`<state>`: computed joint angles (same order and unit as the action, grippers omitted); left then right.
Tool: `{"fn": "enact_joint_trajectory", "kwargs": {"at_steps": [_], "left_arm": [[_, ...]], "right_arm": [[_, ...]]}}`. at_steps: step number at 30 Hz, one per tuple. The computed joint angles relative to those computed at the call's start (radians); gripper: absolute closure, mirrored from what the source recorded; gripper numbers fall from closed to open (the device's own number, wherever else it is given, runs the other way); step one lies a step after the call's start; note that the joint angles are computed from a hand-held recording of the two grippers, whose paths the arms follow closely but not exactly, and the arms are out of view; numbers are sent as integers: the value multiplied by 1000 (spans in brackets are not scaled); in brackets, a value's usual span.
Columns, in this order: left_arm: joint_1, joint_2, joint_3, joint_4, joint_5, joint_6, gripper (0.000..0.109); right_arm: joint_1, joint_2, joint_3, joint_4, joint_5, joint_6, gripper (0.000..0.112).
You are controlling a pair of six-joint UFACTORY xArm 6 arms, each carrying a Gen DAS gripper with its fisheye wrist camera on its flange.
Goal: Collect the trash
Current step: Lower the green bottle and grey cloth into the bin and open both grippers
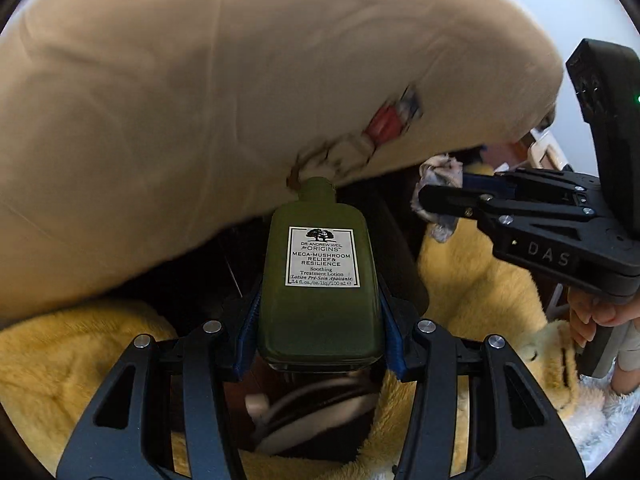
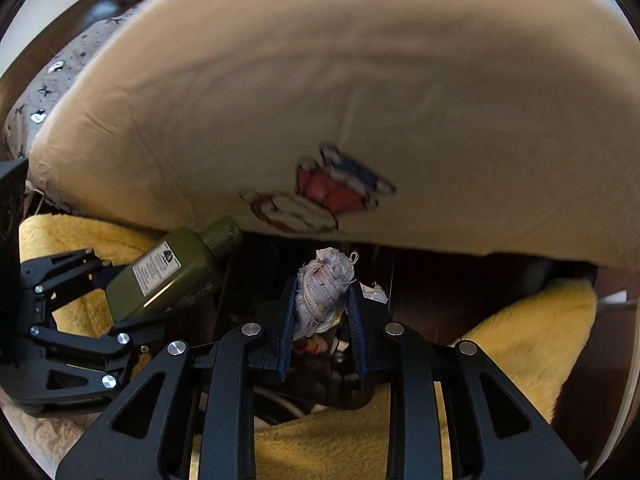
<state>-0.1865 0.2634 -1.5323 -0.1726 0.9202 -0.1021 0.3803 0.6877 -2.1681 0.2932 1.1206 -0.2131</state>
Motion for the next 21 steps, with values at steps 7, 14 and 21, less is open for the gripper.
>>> {"fn": "enact_joint_trajectory", "kwargs": {"at_steps": [7,14,21], "left_arm": [[-1,37,-14,-14,44,3,60],[-4,45,-14,7,48,-26,60],[-7,47,-24,50,45,-58,39]], "right_arm": [[4,33,-15,-1,48,18,86],[-4,48,-21,16,44,47,80],[-27,57,-36,15,8,85,48]]}}
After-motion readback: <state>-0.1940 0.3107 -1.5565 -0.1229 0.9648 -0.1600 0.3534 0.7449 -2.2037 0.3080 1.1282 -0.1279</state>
